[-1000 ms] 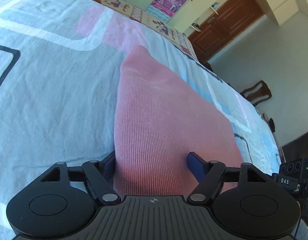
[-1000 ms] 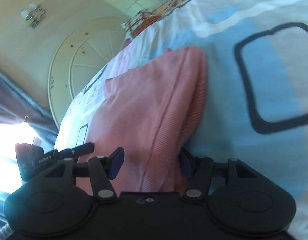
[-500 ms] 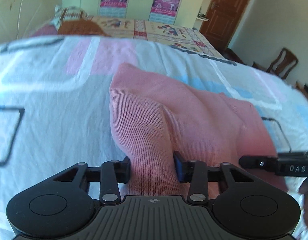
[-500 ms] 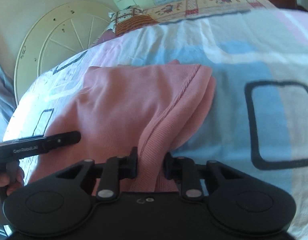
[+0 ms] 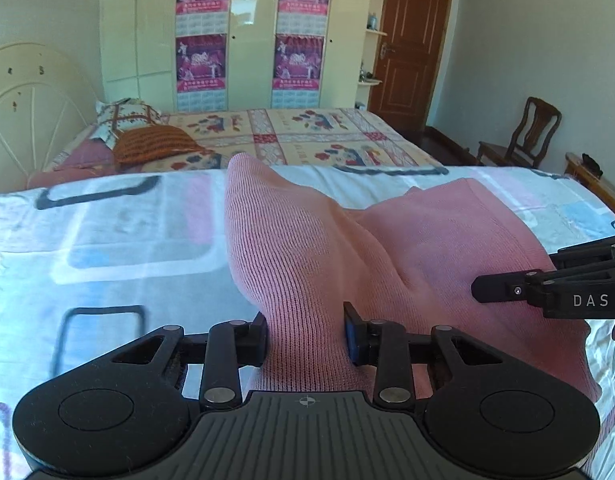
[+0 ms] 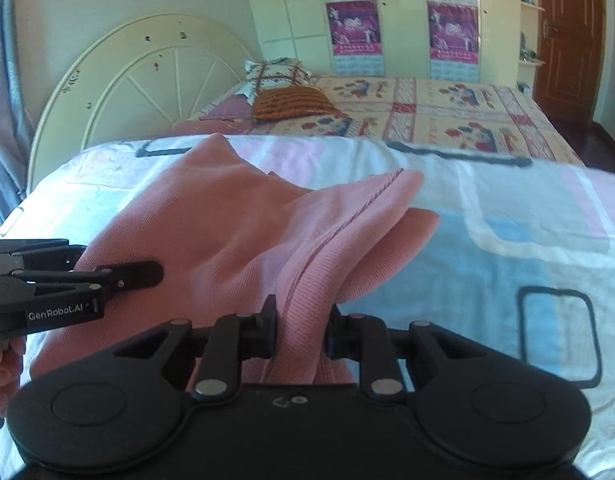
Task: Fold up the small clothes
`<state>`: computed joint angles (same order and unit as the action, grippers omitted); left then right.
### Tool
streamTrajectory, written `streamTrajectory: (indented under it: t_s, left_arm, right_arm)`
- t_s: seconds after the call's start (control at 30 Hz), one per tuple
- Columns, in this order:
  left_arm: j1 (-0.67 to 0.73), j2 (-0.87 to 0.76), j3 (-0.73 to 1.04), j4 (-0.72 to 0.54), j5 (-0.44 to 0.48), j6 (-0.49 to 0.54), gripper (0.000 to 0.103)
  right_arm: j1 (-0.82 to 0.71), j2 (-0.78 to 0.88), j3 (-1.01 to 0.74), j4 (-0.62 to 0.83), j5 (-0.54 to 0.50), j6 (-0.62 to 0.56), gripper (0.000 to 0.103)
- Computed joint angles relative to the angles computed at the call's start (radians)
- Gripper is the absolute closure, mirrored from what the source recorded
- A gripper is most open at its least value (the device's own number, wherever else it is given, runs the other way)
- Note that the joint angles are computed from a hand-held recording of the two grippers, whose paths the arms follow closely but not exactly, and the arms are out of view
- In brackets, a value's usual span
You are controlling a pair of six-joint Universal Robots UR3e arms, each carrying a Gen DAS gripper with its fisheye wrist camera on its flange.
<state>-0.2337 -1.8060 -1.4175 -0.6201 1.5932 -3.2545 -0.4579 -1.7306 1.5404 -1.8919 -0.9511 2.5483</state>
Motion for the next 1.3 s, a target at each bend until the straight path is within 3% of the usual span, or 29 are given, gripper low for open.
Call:
streamTrajectory:
  t_s: [0.2, 0.43, 0.53, 0.63, 0.7, 0.87, 0.93, 0.97, 1.0, 1.1, 1.13, 1.2, 1.23, 1.3]
  left_arm:
    - [0.3, 0.328, -0.342, 0.004, -0.192, 0.167, 0.069]
    - [0.733, 0.641, -0.649, -0.144, -0.469, 0.415, 0.069]
    - [0.866, 0.668, -0.743, -0.211, -0.578, 0.488, 0.065]
    - [0.932, 0.651, -0.874, -0.148, -0.613, 0.486, 0.052]
    - [1.022, 0.698, -0.966, -0.156, -0.708, 0.521, 0.052]
    - [1.011, 0.669, -0.972, -0.11, -0.696, 0.558, 0.052]
    - [0.987, 0.64, -0.95, -0.088, -0.672, 0.551, 0.046]
    - [0.974, 0.649, -0.933, -0.098, -0.644, 0.547, 0.033]
    - [0.967, 0.659, -0.918, -0.108, -0.618, 0.55, 0.03]
    - [1.118, 0.873, -0.904, -0.389, -0.709, 0.738, 0.03]
    - [1.2, 0.97, -0.888, -0.552, -0.757, 0.841, 0.032]
    - [1.35, 1.109, -0.835, -0.884, -0.826, 1.045, 0.052]
    - [1.403, 1.148, -0.807, -1.023, -0.837, 1.13, 0.056]
    - [1.471, 1.224, -0.788, -1.204, -0.84, 1.255, 0.069]
  right_arm:
    - [0.28, 0.041, 0.022, -0.187, -0.099, 0.246, 0.082]
    - [0.533, 0.154, 0.025, -0.328, -0.187, 0.454, 0.082]
    - [0.589, 0.213, 0.034, -0.363, -0.217, 0.514, 0.082]
    - [0.591, 0.248, 0.097, -0.383, -0.268, 0.573, 0.081]
    - [0.551, 0.216, 0.196, -0.439, -0.215, 0.594, 0.082]
    - [0.579, 0.193, 0.187, -0.413, -0.258, 0.59, 0.082]
    - [0.583, 0.192, 0.193, -0.419, -0.261, 0.603, 0.081]
    - [0.575, 0.184, 0.202, -0.417, -0.254, 0.602, 0.081]
    - [0.572, 0.186, 0.197, -0.413, -0.252, 0.604, 0.079]
    - [0.591, 0.136, 0.201, -0.442, -0.335, 0.631, 0.073]
    - [0.579, 0.092, 0.215, -0.438, -0.335, 0.612, 0.079]
    - [0.527, -0.004, 0.227, -0.363, -0.268, 0.557, 0.083]
    - [0.511, -0.042, 0.231, -0.329, -0.234, 0.524, 0.082]
    - [0.522, -0.086, 0.229, -0.272, -0.207, 0.454, 0.082]
